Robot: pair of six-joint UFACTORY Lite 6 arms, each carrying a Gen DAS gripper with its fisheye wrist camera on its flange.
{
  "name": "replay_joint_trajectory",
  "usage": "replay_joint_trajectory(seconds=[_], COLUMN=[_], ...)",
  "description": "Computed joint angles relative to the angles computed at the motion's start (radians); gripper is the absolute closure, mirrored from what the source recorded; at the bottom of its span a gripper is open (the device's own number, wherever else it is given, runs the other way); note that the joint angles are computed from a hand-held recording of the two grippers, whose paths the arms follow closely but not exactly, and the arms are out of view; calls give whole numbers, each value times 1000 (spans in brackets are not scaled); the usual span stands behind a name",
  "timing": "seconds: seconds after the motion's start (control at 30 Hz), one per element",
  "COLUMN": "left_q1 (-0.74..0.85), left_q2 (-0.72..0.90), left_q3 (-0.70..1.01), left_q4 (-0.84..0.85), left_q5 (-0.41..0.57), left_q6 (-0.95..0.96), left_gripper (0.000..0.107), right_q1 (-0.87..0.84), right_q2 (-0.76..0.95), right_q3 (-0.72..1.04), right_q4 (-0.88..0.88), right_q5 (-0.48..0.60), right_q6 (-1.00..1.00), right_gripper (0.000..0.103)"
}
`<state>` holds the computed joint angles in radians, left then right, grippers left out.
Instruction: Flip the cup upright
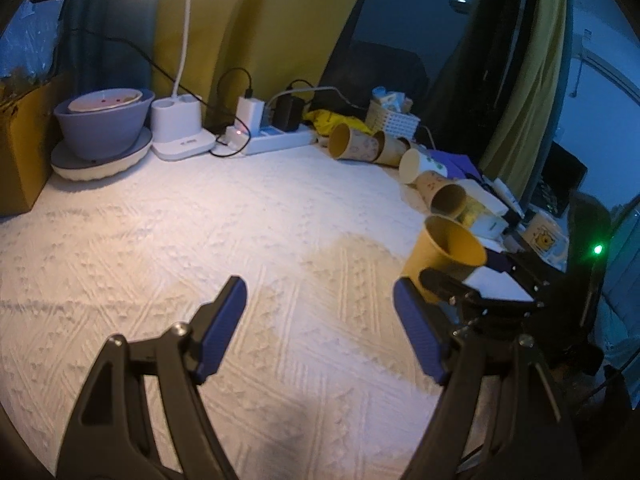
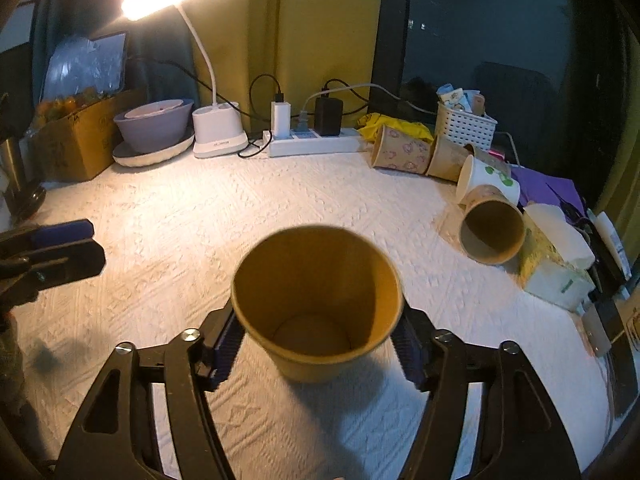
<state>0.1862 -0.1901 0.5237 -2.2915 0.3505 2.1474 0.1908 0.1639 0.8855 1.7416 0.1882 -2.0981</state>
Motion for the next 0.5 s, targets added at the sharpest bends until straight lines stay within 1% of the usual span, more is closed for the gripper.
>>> replay_joint_trajectory(seconds=[0.03,0.27,0.4,0.5], left_q1=[-3,-17,-32,-53], left_q2=[-30,-190,-273,-304], left_q3=[-18,-98,-141,-156], left_q4=[8,78,138,171], left_q5=[-3,-33,-56,-75], left_q6=[-10,-86,-151,-193], left_gripper=[30,30,30,30], right_q1=[-1,-2,-3,-10], right_q2=[-15,-132,-217,-289], right_q3=[-18,-119,-173,-220], right_q4=[16,29,-89,-214], right_q5=[0,-10,-18,-23], right_q6=[-18,-23,104,231], right_gripper=[24,24,24,24])
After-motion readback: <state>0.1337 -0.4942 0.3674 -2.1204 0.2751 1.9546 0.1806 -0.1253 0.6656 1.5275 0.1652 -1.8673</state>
